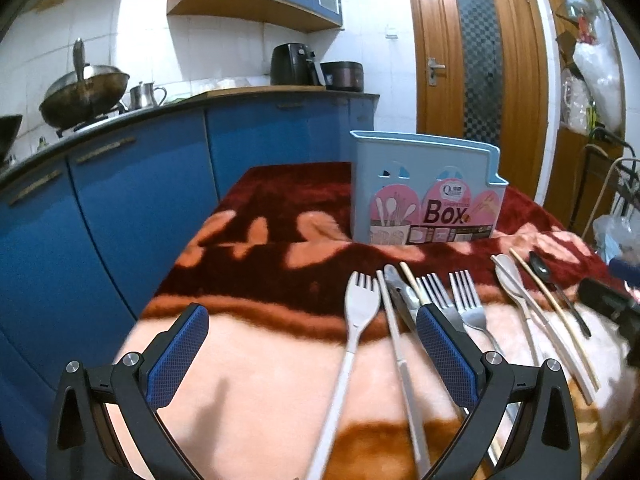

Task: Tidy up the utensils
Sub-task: 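Grasp the white plastic fork with the left tool while the right tool grasps the black spoon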

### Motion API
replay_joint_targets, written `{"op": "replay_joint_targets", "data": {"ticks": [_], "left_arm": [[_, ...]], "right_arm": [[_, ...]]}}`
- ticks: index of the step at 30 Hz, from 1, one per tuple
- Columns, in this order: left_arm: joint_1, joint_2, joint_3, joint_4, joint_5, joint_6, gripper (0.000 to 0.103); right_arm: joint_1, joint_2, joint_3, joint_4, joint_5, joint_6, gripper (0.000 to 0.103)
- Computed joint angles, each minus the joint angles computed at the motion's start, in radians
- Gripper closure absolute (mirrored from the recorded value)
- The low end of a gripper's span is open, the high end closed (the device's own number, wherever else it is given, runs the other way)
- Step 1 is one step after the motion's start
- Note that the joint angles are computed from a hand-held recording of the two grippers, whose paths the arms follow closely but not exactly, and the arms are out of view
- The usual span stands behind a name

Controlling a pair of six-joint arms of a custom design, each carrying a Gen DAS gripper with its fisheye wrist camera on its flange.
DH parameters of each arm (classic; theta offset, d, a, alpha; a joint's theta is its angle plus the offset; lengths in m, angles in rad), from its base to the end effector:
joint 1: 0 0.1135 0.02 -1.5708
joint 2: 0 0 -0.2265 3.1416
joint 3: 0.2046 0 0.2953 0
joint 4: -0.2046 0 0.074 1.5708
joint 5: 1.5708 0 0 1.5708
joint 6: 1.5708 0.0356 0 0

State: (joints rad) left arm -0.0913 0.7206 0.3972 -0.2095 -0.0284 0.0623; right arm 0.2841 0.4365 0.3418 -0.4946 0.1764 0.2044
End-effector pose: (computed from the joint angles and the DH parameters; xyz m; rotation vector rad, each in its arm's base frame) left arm 0.2365 -0.0206 0.1723 0.1444 2.0985 0.0124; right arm 0.1927 0.0498 0.1810 0.0159 2.1512 0.0933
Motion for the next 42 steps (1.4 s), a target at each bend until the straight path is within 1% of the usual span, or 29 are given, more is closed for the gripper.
{"op": "replay_joint_targets", "data": {"ticks": [2,4,8,10,12,13,14,15,17,19,22,24,25,27,28,29,31,33,34,36,37,39,42], "left_arm": [[-0.003,0.026,0.037,-0.033,-0.031,0.028,0.000],[0.011,0.060,0.079,-0.070,-0.028,0.045,0.000],[0.066,0.159,0.190,-0.167,0.057,0.056,0.000],[0.088,0.224,0.256,-0.223,0.106,0.073,0.000],[0.091,0.277,0.307,-0.270,0.119,0.095,0.000],[0.086,0.309,0.335,-0.295,0.112,0.110,0.000],[0.077,0.345,0.367,-0.325,0.099,0.130,0.000],[0.067,0.377,0.390,-0.341,0.089,0.142,0.000],[0.052,0.440,0.440,-0.381,0.071,0.171,0.000],[0.037,0.481,0.471,-0.399,0.039,0.191,0.000],[0.018,0.532,0.512,-0.418,-0.024,0.216,0.000],[0.019,0.560,0.545,-0.444,-0.033,0.228,0.001],[0.021,0.577,0.564,-0.459,-0.033,0.233,0.001],[0.028,0.614,0.601,-0.493,-0.026,0.246,0.005],[0.029,0.630,0.619,-0.512,-0.021,0.250,0.006],[0.030,0.650,0.641,-0.536,-0.013,0.253,0.008],[0.033,0.675,0.666,-0.564,0.007,0.267,0.013],[0.028,0.702,0.685,-0.577,0.005,0.278,0.026],[0.024,0.717,0.696,-0.583,0.001,0.284,0.030],[0.020,0.745,0.725,-0.609,0.016,0.290,0.044],[0.019,0.763,0.746,-0.629,0.027,0.290,0.047],[0.008,0.796,0.783,-0.653,0.035,0.290,0.059],[-0.016,0.835,0.828,-0.689,0.028,0.287,0.065]], "right_arm": [[-0.025,0.031,0.051,-0.047,-0.010,-0.017,0.000],[-0.062,0.079,0.107,-0.089,-0.047,-0.036,0.000],[-0.137,0.210,0.223,-0.175,-0.129,-0.068,0.000],[-0.159,0.265,0.264,-0.206,-0.150,-0.088,0.001],[-0.164,0.341,0.314,-0.240,-0.139,-0.112,0.008],[-0.161,0.397,0.352,-0.270,-0.120,-0.120,0.013],[-0.162,0.454,0.391,-0.302,-0.113,-0.128,0.014],[-0.166,0.495,0.416,-0.321,-0.118,-0.139,0.016],[-0.182,0.561,0.457,-0.349,-0.137,-0.167,0.022],[-0.192,0.622,0.503,-0.380,-0.149,-0.184,0.025],[-0.198,0.714,0.576,-0.433,-0.151,-0.183,0.025],[-0.204,0.766,0.618,-0.456,-0.152,-0.185,0.027],[-0.204,0.792,0.638,-0.467,-0.149,-0.189,0.030],[-0.203,0.838,0.672,-0.485,-0.153,-0.203,0.036],[-0.206,0.863,0.689,-0.498,-0.165,-0.211,0.043],[-0.215,0.899,0.715,-0.522,-0.195,-0.221,0.048],[-0.233,0.958,0.755,-0.560,-0.255,-0.233,0.054],[-0.237,0.989,0.777,-0.576,-0.269,-0.239,0.057],[-0.233,0.996,0.784,-0.578,-0.262,-0.244,0.058],[-0.228,1.011,0.798,-0.582,-0.253,-0.255,0.059],[-0.227,1.019,0.806,-0.586,-0.251,-0.257,0.060],[-0.222,1.036,0.824,-0.596,-0.248,-0.261,0.062],[-0.223,1.066,0.854,-0.610,-0.246,-0.273,0.064]]}}
